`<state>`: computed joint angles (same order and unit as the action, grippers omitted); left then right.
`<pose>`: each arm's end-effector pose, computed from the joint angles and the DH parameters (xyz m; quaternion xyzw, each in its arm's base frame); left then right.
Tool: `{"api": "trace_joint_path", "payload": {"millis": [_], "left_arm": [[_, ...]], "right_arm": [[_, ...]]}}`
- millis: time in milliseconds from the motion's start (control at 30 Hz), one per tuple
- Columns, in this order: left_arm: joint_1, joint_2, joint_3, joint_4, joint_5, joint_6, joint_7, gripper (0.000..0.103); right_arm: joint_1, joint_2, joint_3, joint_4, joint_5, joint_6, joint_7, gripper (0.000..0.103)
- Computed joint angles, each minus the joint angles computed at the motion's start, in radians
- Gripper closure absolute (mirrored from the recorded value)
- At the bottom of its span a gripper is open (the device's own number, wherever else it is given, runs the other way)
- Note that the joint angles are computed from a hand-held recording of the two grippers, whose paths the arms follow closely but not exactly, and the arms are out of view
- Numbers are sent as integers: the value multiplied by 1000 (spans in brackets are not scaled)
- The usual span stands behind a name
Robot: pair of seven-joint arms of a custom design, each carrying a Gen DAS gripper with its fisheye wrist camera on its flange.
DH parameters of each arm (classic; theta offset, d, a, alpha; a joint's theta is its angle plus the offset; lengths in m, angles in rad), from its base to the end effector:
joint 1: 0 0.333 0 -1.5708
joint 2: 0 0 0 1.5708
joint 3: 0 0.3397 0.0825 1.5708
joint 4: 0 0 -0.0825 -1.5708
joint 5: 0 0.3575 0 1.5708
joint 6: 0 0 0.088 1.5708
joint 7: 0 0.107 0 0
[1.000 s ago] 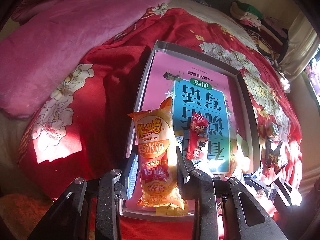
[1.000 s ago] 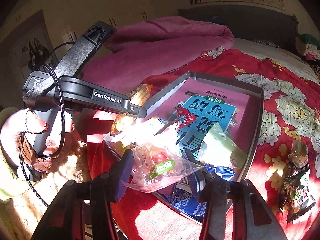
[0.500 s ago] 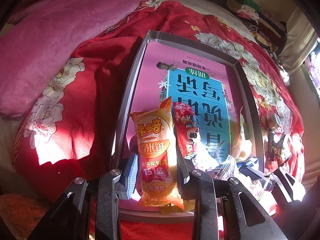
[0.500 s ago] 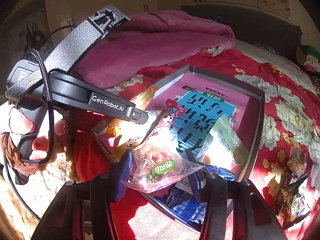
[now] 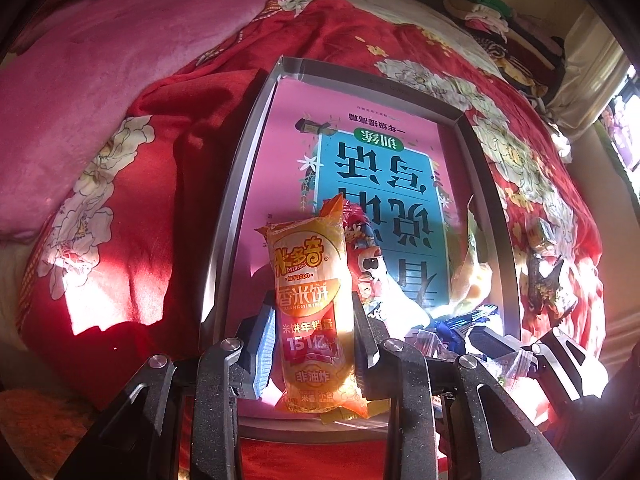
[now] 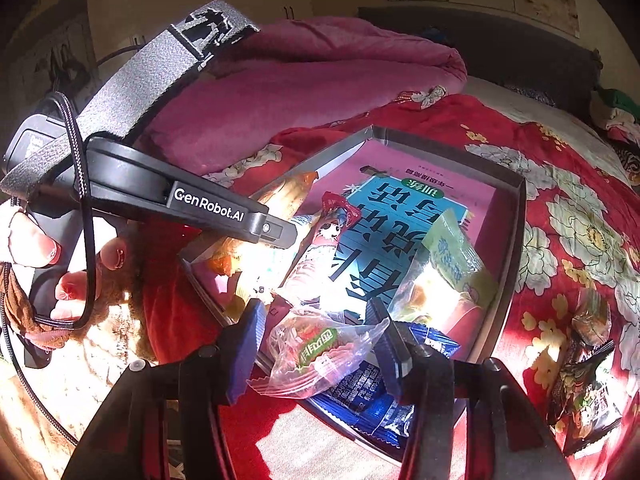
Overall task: Organize snacks
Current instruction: 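Carry orange bag over the tray with left tool while right tool carries clear bag there, then open both tools to drop the two bags into the tray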
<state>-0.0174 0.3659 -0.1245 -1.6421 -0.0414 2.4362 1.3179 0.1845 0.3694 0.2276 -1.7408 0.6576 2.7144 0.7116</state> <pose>0.6763 -0.0843 0.4849 -0.7415 0.6349 -0.1983 0.0874 0.6369 0.2316 0.4664 -0.8424 0.3879 -0.1011 0.3600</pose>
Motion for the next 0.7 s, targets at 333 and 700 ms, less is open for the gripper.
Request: {"api": "trace_joint_path", "payload": {"millis": [333,700], "left_arm": [[7,6,-8,8,-30,-6,15,70],[7,5,-6,12,-37,1,9,57]], "right_arm": [[-11,-26,3,-25,26,-2,-27,51],[0,-91,-28,-99,31,36,-71,51]]}}
